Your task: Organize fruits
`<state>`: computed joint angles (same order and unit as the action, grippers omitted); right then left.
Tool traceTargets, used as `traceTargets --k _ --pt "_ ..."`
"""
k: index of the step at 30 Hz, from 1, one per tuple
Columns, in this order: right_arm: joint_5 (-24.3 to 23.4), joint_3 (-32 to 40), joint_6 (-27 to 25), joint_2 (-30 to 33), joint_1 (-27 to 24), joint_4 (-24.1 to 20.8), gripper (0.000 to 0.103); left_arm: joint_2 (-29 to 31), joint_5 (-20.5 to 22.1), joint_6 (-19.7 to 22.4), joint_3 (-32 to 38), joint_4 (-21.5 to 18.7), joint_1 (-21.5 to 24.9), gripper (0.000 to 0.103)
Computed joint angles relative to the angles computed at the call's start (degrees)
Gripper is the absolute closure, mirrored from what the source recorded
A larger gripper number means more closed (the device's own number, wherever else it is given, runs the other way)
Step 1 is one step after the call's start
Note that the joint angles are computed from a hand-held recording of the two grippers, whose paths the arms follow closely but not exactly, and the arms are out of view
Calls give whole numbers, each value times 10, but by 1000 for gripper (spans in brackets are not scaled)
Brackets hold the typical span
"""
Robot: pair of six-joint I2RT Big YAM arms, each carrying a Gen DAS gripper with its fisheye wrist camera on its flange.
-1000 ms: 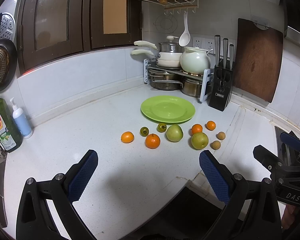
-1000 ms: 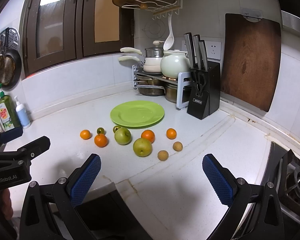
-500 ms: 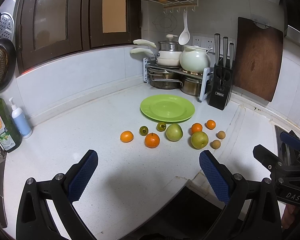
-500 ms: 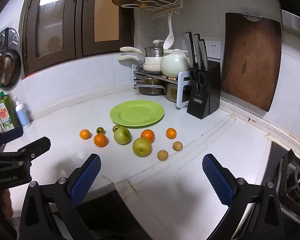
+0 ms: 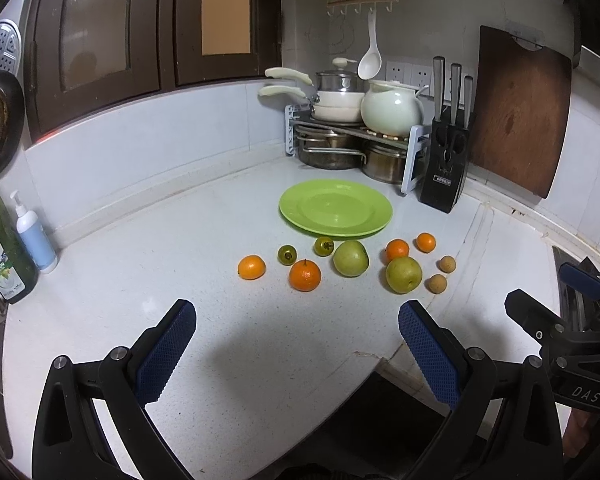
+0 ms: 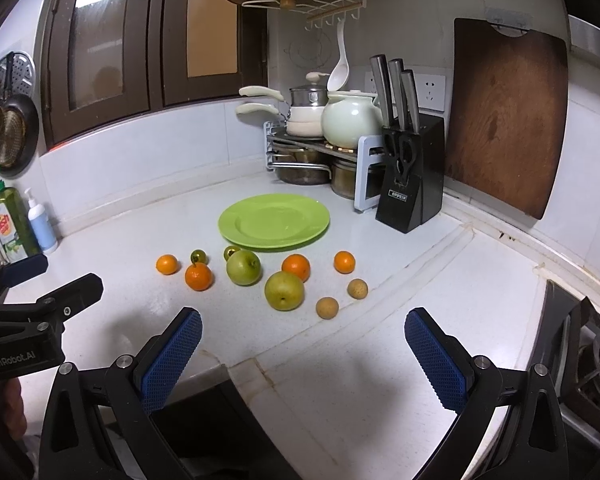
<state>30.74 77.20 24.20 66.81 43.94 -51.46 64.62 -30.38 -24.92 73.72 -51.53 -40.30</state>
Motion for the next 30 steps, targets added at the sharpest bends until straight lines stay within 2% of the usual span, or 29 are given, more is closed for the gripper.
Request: traceTargets --k 9,16,25,30 --pt "-19 12 -7 34 -13 0 1 29 49 50 5 22 41 1" --pt "-44 45 -2 88 -31 -12 2 68 105 93 19 42 83 9" --pt "-81 99 2 161 -53 -34 14 126 184 149 44 59 132 21" --pt "-82 135 19 201 -54 -62 22 151 215 205 52 75 145 25"
